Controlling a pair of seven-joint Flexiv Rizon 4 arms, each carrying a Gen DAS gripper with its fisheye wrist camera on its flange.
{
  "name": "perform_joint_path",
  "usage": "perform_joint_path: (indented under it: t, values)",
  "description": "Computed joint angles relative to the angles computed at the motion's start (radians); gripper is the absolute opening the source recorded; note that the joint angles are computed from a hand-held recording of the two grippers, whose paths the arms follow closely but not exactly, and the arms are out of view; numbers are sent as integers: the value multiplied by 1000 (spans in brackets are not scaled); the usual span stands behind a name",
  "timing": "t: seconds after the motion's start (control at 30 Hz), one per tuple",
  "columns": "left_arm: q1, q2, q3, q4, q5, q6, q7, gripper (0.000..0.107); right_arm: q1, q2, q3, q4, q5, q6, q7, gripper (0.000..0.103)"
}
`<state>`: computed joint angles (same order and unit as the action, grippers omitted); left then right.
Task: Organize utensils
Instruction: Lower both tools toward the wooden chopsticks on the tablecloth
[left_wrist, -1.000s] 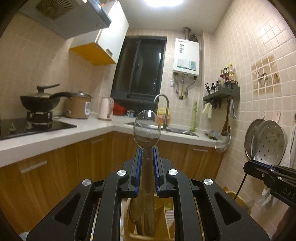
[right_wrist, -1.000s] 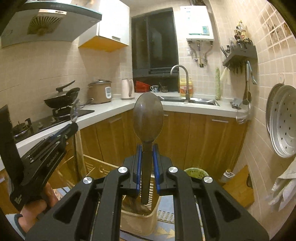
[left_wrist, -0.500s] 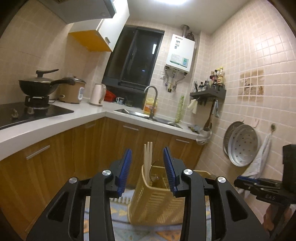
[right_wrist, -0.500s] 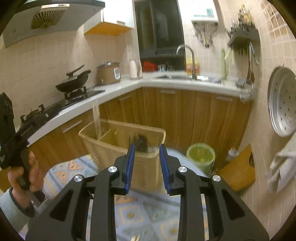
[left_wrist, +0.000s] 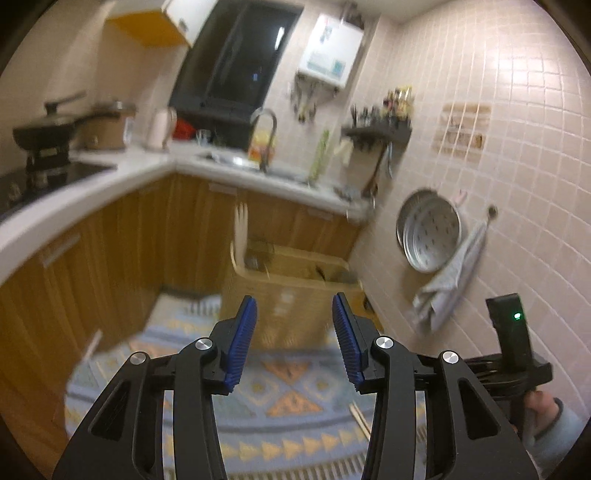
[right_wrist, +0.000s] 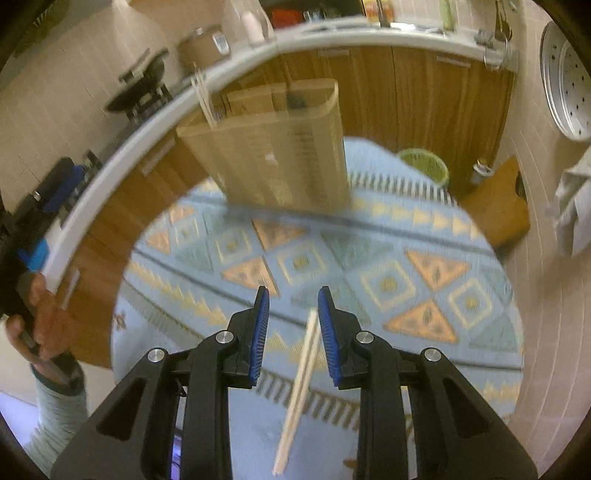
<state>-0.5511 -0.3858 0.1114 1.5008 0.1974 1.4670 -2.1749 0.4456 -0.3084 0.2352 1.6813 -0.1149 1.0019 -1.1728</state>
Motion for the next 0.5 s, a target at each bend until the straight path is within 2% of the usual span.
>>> perform_joint_path:
  t: [0.1, 0.33, 0.43, 0.47, 0.5]
  values:
    - [61, 11, -100, 50, -86, -29, 77, 41, 11, -5, 11, 11, -16, -67, -44, 25]
    - [85, 3, -172, 79, -176, -111, 168, 41, 16, -1, 31, 35, 35, -131, -90, 25]
    - [101, -2, -217, 86, -229, -146, 233, 47, 18, 9, 21, 61, 31, -107, -72, 44]
    - [97, -5, -219, 83, -235, -155, 245, 48, 18, 11, 20, 68, 31, -96, -69, 49]
    - [91, -6, -217, 80, -236, -162, 252, 48, 22, 12, 17, 73, 22, -90, -62, 49]
